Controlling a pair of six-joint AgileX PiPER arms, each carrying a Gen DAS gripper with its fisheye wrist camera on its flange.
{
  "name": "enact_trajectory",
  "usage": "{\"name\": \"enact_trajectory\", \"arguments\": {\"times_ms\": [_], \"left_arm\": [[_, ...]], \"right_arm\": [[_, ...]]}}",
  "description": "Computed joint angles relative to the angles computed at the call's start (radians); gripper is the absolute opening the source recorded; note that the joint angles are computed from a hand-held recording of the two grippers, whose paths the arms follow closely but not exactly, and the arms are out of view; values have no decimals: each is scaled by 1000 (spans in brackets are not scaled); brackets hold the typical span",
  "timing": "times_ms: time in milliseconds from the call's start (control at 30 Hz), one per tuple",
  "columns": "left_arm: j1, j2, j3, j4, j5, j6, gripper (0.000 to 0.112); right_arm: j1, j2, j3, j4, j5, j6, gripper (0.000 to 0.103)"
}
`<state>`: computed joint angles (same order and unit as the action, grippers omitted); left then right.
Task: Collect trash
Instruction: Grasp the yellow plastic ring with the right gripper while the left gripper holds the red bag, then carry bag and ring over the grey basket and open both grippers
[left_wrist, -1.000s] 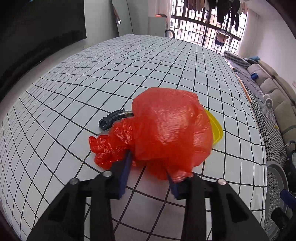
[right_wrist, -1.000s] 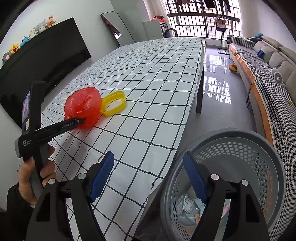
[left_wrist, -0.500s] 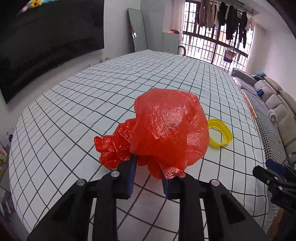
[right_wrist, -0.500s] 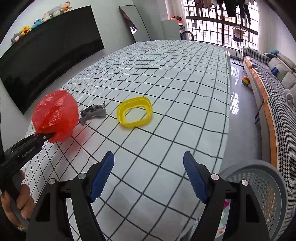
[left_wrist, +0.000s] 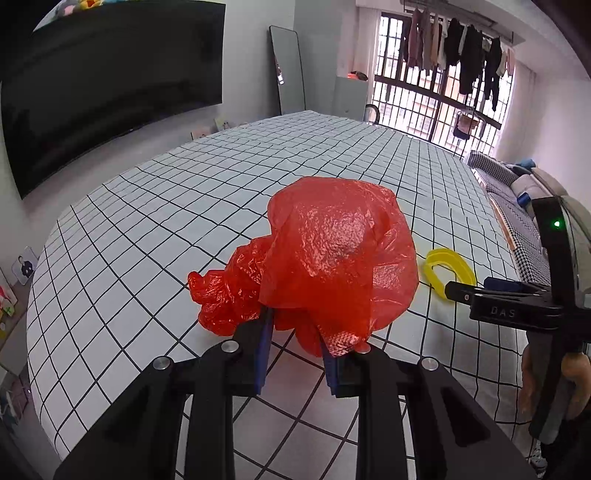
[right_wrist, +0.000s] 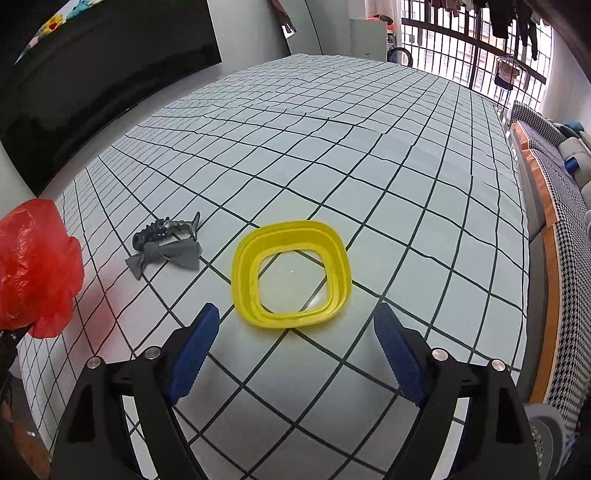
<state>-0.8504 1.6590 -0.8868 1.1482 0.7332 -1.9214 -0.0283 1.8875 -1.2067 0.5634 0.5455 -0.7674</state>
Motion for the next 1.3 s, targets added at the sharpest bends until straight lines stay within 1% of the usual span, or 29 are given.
{"name": "enact_trajectory", "arguments": {"times_ms": [133,267,433,533,567,600,633,700,833,933,1033,1167,1300], "left_arm": [[-20,-1,2,7,12,-29,24],[-19,-3,13,11,6,-40,24],[-20,-4,18,7,-1,-47,24],[-19,0,18,6,-4,-48,24],[-16,3,18,3,-7,-46,24],[-16,7,16,0,-11,-45,24],[-11,8,12,-9,-18,-34,24],[-12,12,11,-14,-21,-33,24],[-25,8,9,-14,-15,-33,24],[-44,9,-3,-19,-4,-25,24],[-67,12,-21,-29,6,-12,24],[-112,23,-52,-34,23,-8,24],[-158,45,-95,-50,28,14,24]], "right_arm": [[38,38,-48,-98,-5,77,82],[57,95,-117,-154,22,143,83],[88,112,-139,-235,-6,225,83],[102,99,-110,-256,-48,242,82],[109,92,-99,-266,-64,244,81],[112,85,-88,-258,-73,228,76],[113,79,-79,-243,-75,209,68],[120,66,-62,-263,-91,230,68],[101,28,-21,-185,-92,166,68],[76,-33,35,-109,-93,105,68],[46,-105,111,-51,-95,63,68],[0,-223,248,-44,-140,60,68],[-97,-311,353,47,-122,-56,68]]}}
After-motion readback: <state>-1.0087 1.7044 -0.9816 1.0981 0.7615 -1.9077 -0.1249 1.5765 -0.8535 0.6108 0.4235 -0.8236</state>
